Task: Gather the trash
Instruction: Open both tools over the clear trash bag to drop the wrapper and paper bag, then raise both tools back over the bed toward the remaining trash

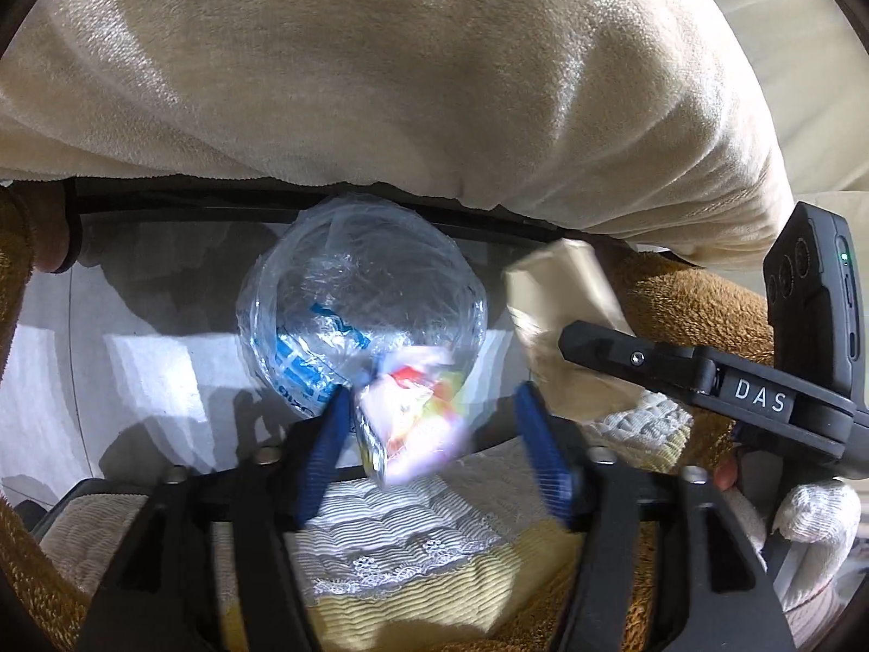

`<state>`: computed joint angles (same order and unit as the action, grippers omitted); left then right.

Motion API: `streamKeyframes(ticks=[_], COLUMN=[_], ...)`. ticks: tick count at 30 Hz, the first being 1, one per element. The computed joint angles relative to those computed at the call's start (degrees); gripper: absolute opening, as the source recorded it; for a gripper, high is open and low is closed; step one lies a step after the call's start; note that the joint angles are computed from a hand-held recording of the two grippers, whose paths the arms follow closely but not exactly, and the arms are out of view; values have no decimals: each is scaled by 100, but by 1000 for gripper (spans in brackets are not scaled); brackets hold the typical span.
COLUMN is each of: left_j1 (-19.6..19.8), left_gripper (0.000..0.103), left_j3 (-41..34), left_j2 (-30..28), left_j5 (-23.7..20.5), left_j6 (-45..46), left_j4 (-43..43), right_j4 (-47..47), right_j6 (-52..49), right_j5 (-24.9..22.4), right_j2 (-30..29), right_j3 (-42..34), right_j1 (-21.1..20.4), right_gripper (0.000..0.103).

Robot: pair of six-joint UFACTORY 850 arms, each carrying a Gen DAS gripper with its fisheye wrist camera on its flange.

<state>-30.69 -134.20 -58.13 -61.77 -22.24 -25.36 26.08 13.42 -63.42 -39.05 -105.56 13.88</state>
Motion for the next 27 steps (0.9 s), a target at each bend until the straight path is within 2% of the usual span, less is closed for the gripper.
streamKeyframes(ticks=[18, 27], left_j1=[-1, -16], left_gripper=[66, 66], left_j3=[134, 843], left_j2=[110, 633], left_j5=[300, 1134], left_j6=[-18, 452], left_j4=[118, 96], right_j4=[54, 170], right_j6=[-120, -463], right_j5=[162, 606], right_j2=[116, 437], right_j3=[50, 377], right_j1=[-12, -14], right_gripper=[56, 56])
